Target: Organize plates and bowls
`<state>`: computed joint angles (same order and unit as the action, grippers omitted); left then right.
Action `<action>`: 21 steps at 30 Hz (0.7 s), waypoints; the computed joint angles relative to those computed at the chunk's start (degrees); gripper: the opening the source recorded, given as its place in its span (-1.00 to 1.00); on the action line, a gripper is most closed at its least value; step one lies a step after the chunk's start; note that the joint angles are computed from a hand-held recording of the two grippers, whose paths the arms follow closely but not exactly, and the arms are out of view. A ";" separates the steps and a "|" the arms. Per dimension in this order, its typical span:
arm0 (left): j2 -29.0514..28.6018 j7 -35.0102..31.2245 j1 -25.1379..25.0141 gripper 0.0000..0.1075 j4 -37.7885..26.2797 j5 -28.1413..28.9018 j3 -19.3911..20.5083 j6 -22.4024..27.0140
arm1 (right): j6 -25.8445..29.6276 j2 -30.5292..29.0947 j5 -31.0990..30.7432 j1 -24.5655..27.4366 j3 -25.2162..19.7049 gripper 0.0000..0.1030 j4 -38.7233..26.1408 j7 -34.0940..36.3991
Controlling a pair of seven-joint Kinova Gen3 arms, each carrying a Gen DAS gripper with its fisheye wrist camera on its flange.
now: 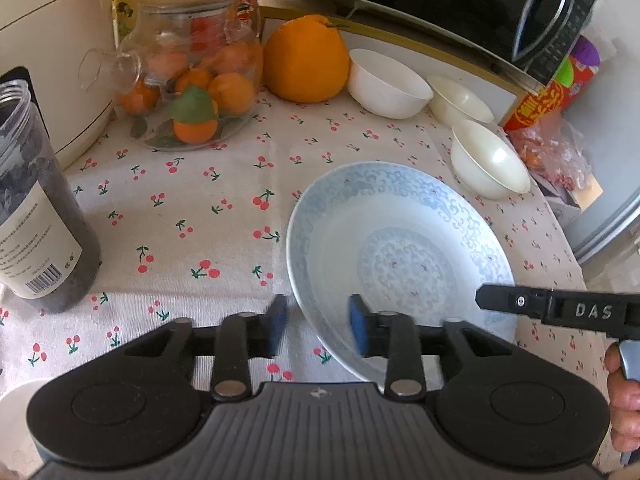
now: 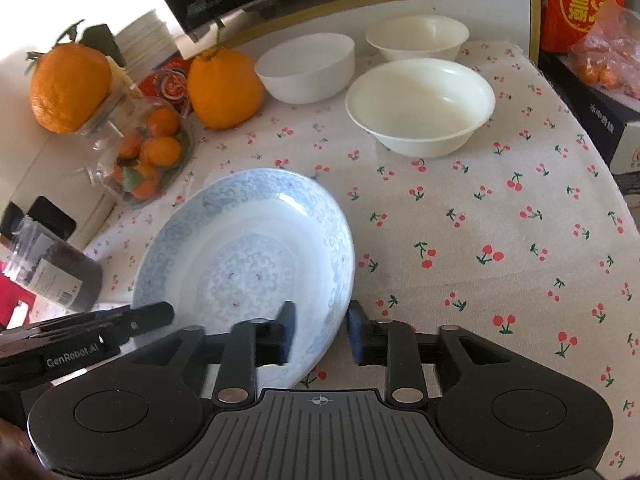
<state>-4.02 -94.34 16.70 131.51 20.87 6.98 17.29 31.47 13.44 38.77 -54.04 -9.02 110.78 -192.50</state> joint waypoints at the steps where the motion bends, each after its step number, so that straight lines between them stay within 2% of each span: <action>1: -0.36 0.44 -0.06 -0.17 0.03 -0.59 0.23 0.27 | 0.40 -0.40 0.86 -0.55 0.13 -0.12 0.16 -0.50; 3: -0.92 -0.32 0.24 0.00 0.11 -0.20 -0.14 0.88 | 1.16 -1.05 2.49 -1.22 -0.08 0.15 0.40 -1.44; 6: -2.25 -3.88 1.19 0.23 0.60 2.57 -1.68 1.73 | 2.76 -2.09 4.64 -1.85 -1.16 0.37 0.77 -2.56; 8: -3.30 -5.88 1.65 0.40 1.04 3.75 -2.31 2.03 | 3.52 -2.88 6.66 -2.32 -2.01 0.48 1.33 -4.15; 11: -5.02 -8.07 2.24 0.56 1.92 4.34 -2.94 2.37 | 3.83 -4.19 8.65 -2.16 -3.59 0.63 2.32 -5.72; 14: -6.85 -10.94 3.38 0.64 2.76 5.79 -4.55 3.31 | 3.34 -5.85 9.14 -1.33 -5.40 0.69 3.32 -4.37; 21: -11.68 -15.92 5.57 0.72 5.44 9.59 -7.35 3.84 | 6.92 -9.04 12.87 -1.92 -10.03 0.80 4.87 -3.54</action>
<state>-15.70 -110.26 22.27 136.95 30.46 -0.37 21.13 38.39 4.40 51.65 -55.96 -19.05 115.65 -196.04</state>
